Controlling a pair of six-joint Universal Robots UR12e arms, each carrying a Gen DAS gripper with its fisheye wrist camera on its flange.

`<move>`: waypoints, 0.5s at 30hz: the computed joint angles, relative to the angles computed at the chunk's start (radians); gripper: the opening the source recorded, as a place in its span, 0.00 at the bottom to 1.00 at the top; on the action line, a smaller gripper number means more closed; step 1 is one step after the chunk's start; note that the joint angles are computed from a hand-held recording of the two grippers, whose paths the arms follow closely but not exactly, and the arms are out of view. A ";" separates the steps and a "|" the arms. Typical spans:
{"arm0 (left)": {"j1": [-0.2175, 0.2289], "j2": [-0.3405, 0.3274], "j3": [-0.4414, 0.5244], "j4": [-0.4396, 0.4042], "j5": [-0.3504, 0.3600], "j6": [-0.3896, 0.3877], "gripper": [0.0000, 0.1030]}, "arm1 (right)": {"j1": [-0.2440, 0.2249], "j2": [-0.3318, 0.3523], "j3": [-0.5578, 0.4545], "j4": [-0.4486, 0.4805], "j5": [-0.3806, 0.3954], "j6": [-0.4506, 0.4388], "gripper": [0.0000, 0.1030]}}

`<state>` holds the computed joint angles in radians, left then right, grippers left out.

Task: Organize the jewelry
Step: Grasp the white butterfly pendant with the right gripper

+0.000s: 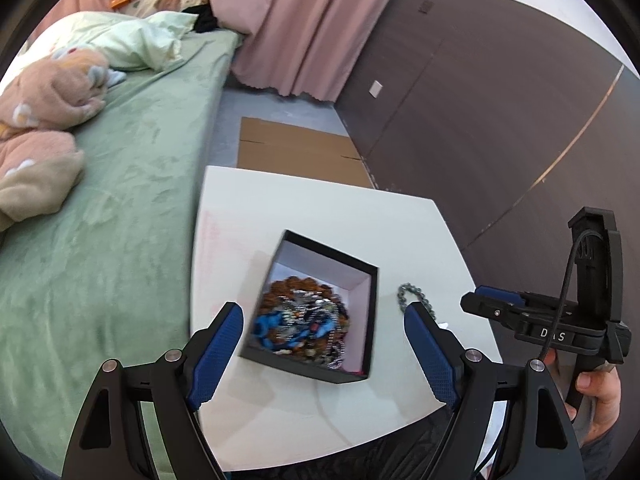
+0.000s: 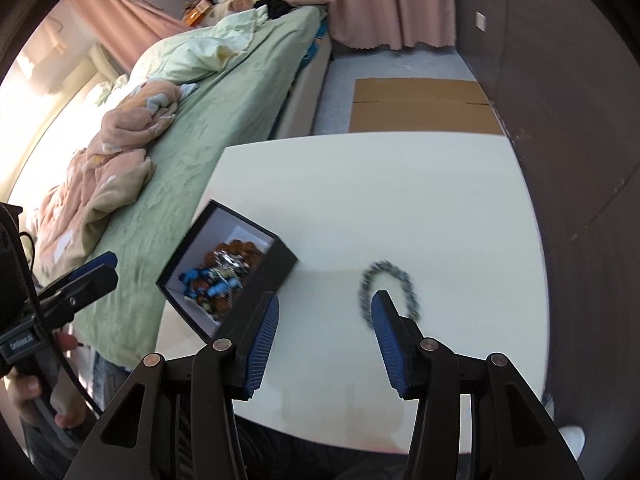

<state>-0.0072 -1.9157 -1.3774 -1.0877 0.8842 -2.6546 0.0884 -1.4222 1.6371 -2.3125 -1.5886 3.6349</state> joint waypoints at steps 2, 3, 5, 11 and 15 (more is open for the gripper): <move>-0.009 0.002 -0.002 -0.004 0.004 0.012 0.81 | -0.006 -0.012 0.015 0.009 -0.003 -0.001 0.47; -0.012 0.004 -0.004 -0.005 0.005 0.017 0.81 | -0.008 -0.016 0.021 0.014 -0.004 -0.002 0.47; -0.021 0.006 -0.004 -0.008 0.011 0.028 0.81 | -0.014 -0.026 0.035 0.024 -0.003 -0.009 0.47; -0.040 0.008 -0.002 -0.017 0.036 0.052 0.81 | -0.029 -0.045 0.071 0.049 0.001 -0.025 0.47; -0.050 0.008 0.001 -0.020 0.057 0.066 0.81 | -0.033 -0.047 0.093 0.056 0.009 -0.036 0.47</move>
<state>-0.0572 -1.9078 -1.3766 -1.1073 0.9414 -2.5886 0.0554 -1.4696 1.7302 -2.2568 -1.5796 3.5994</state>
